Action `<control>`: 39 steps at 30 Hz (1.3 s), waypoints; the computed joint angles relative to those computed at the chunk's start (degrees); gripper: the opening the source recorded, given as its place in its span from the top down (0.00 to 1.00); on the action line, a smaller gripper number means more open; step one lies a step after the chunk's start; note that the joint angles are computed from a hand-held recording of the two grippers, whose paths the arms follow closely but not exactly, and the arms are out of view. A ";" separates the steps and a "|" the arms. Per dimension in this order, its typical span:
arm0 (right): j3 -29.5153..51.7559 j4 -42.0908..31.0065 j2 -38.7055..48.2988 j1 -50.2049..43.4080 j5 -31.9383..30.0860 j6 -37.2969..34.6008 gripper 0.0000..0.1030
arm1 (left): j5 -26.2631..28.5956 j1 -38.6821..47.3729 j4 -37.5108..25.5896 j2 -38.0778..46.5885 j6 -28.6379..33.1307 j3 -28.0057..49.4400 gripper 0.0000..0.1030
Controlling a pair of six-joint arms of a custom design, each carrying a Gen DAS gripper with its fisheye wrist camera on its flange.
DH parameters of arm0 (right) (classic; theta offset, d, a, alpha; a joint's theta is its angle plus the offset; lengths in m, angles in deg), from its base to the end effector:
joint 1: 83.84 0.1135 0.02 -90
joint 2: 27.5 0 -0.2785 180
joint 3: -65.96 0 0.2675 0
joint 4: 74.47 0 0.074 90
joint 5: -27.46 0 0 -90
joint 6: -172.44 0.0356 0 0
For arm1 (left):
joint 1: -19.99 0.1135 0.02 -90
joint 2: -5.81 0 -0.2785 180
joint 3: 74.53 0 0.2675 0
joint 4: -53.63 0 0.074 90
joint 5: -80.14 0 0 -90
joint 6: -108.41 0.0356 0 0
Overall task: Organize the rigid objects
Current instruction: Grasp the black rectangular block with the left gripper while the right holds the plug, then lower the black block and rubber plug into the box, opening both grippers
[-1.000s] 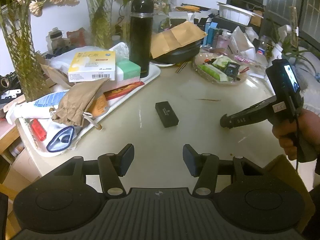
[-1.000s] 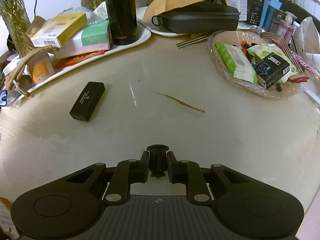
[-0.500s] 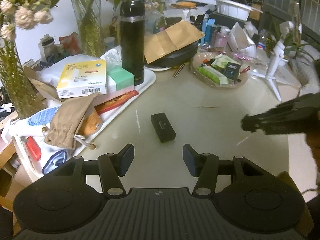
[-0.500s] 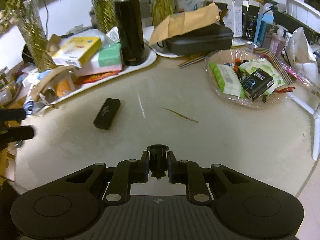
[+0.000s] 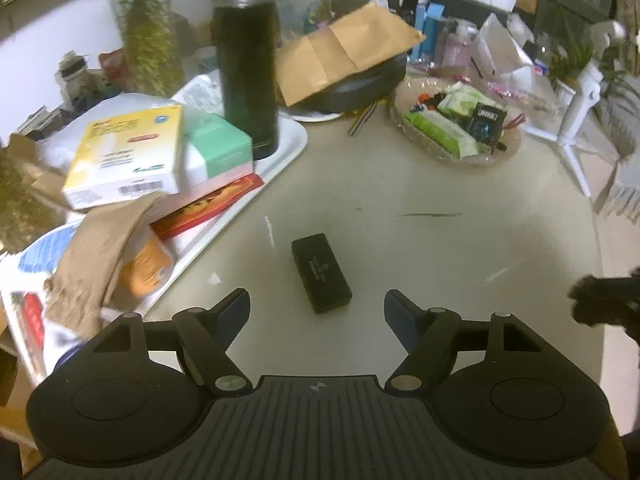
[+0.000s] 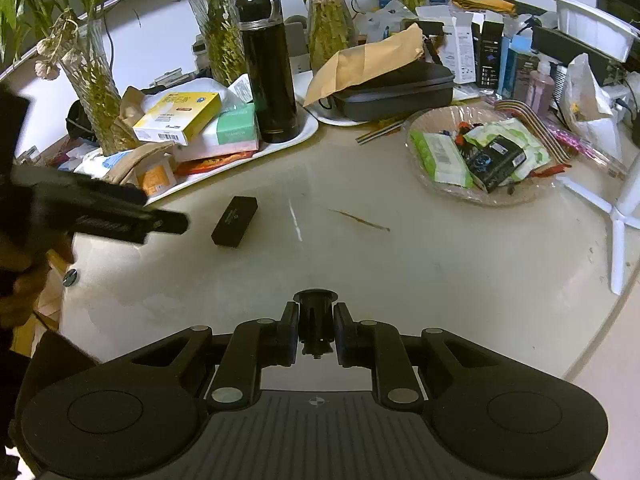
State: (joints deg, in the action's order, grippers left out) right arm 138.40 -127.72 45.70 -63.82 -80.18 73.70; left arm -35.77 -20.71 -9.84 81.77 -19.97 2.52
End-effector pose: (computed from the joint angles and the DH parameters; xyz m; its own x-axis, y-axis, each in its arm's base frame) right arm 0.2504 0.1027 0.2892 -0.6764 -0.4006 -0.6181 -0.6034 0.7826 0.1531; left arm 0.2141 -0.1636 0.2948 -0.7954 -0.0525 -0.6038 -0.0777 0.9969 0.0157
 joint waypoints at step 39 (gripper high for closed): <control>-1.64 -4.59 -5.23 -6.16 -3.20 -1.96 0.80 | 6.69 7.23 5.39 7.53 5.57 0.05 0.70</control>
